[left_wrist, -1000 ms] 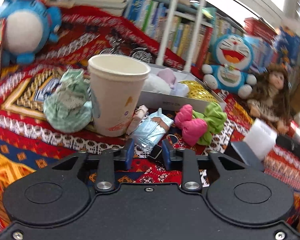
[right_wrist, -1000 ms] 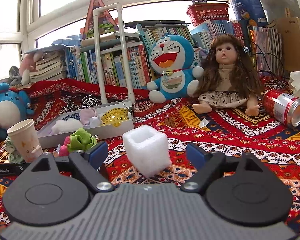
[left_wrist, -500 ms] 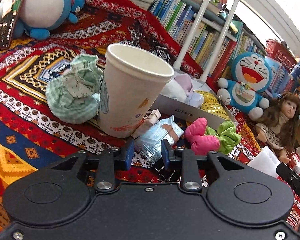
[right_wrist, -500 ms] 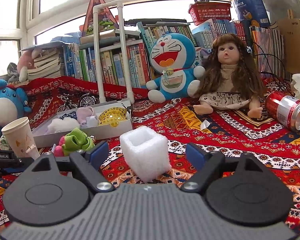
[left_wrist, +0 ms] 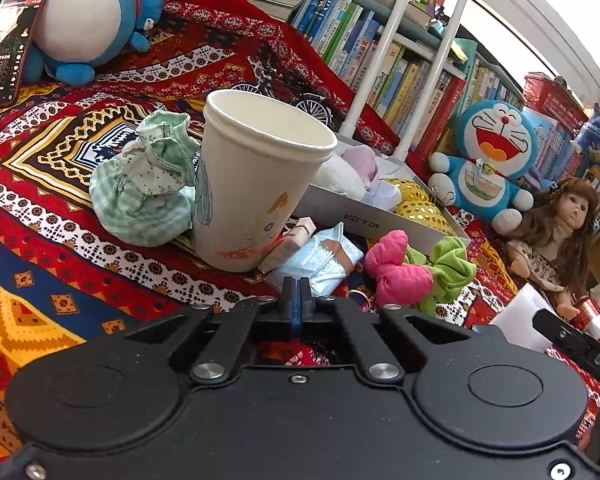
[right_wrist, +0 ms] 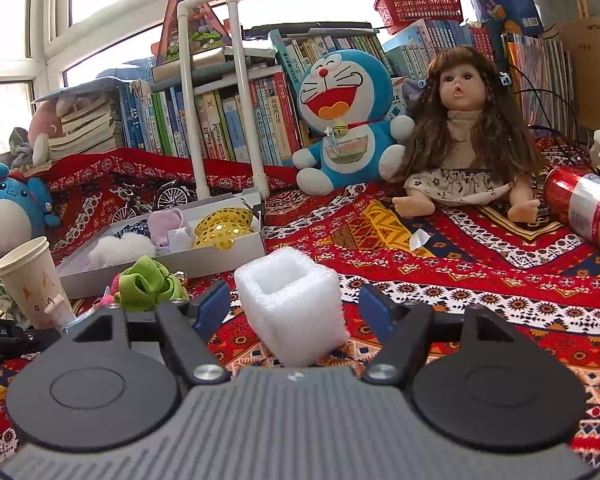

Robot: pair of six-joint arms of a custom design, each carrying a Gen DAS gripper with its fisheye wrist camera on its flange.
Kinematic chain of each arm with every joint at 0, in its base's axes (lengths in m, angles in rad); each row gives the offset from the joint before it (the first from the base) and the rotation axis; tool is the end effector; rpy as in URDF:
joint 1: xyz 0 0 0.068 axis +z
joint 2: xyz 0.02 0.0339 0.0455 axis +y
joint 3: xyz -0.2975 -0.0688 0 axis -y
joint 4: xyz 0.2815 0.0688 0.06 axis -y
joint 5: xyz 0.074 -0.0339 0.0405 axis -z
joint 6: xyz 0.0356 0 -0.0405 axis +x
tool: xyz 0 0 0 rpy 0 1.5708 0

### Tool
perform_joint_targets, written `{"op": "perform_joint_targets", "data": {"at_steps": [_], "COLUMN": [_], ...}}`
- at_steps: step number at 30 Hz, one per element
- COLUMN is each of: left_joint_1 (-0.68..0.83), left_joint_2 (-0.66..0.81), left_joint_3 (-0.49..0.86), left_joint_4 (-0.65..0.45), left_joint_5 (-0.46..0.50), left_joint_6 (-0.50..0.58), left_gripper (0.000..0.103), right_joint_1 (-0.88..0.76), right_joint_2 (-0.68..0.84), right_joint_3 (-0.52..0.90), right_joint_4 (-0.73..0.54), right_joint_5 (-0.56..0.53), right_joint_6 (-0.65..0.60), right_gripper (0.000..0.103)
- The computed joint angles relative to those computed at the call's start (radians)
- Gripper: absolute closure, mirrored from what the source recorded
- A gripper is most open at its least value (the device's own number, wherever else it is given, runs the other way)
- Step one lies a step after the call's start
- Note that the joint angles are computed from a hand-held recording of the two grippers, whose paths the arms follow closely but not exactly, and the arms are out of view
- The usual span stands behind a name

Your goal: Organize soft objects

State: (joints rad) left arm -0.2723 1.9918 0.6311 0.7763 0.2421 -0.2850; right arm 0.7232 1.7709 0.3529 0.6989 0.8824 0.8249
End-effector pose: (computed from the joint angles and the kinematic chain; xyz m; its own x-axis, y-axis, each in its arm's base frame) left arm 0.3343 -0.1022 0.0623 -0.6375 -0.1054 -0.7632 0.2860 0.8875 -0.3614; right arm 0.2086 0.1475 0.0723 -0.3240 0.3364 -0.8842 0.3730 0.9044 0.2074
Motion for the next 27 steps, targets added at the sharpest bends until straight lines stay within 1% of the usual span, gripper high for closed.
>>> {"op": "perform_joint_targets", "data": {"at_steps": [2,5,7,8,10,11,14,18,20,21,24,26,27], "left_joint_1": [0.003,0.02,0.025,0.022,0.015,0.01,-0.012,-0.03,-0.039,-0.045,-0.06,-0.068,-0.071], "left_joint_2": [-0.01,-0.012,-0.004,0.001,0.011,0.017,0.033,0.049,0.054,0.057,0.061,0.062,0.062], "left_joint_3": [-0.012,-0.015,-0.008,-0.003,0.021,0.032,0.062,0.085,0.089,0.091,0.092,0.085,0.081], "left_joint_4": [-0.002,0.004,0.016,0.02,-0.002,-0.01,-0.037,-0.042,-0.041,-0.037,-0.039,-0.024,-0.02], "left_joint_5": [-0.003,0.035,0.044,0.034,0.01,0.0,-0.04,-0.055,-0.065,-0.073,-0.098,-0.111,-0.115], "left_joint_6": [0.018,0.022,-0.019,-0.037,-0.037,-0.03,-0.017,-0.03,-0.029,-0.028,-0.01,0.003,0.007], "left_gripper": [0.103,0.103,0.094,0.091,0.073,0.07,0.069,0.064,0.064,0.065,0.077,0.079,0.082], "right_joint_1": [0.001,-0.003,-0.007,-0.009,-0.009,-0.01,-0.011,-0.022,-0.029,-0.032,-0.038,-0.041,-0.042], "right_joint_2": [0.002,0.002,0.003,0.004,0.006,0.006,0.008,0.01,0.013,0.017,0.023,0.028,0.03], "right_joint_3": [0.002,0.004,0.006,0.008,0.01,0.009,0.012,0.012,0.012,0.013,0.014,0.015,0.016], "right_joint_4": [0.0,0.001,0.001,0.001,0.002,0.003,0.001,0.007,0.012,0.019,0.028,0.035,0.037], "right_joint_5": [0.001,-0.004,-0.007,-0.008,-0.008,-0.009,-0.01,-0.019,-0.025,-0.026,-0.033,-0.037,-0.039], "right_joint_6": [-0.002,-0.009,-0.008,-0.008,-0.008,-0.01,-0.013,-0.018,-0.023,-0.029,-0.038,-0.042,-0.043], "right_gripper": [0.037,0.038,0.038,0.038,0.038,0.038,0.038,0.038,0.038,0.038,0.038,0.038,0.038]}}
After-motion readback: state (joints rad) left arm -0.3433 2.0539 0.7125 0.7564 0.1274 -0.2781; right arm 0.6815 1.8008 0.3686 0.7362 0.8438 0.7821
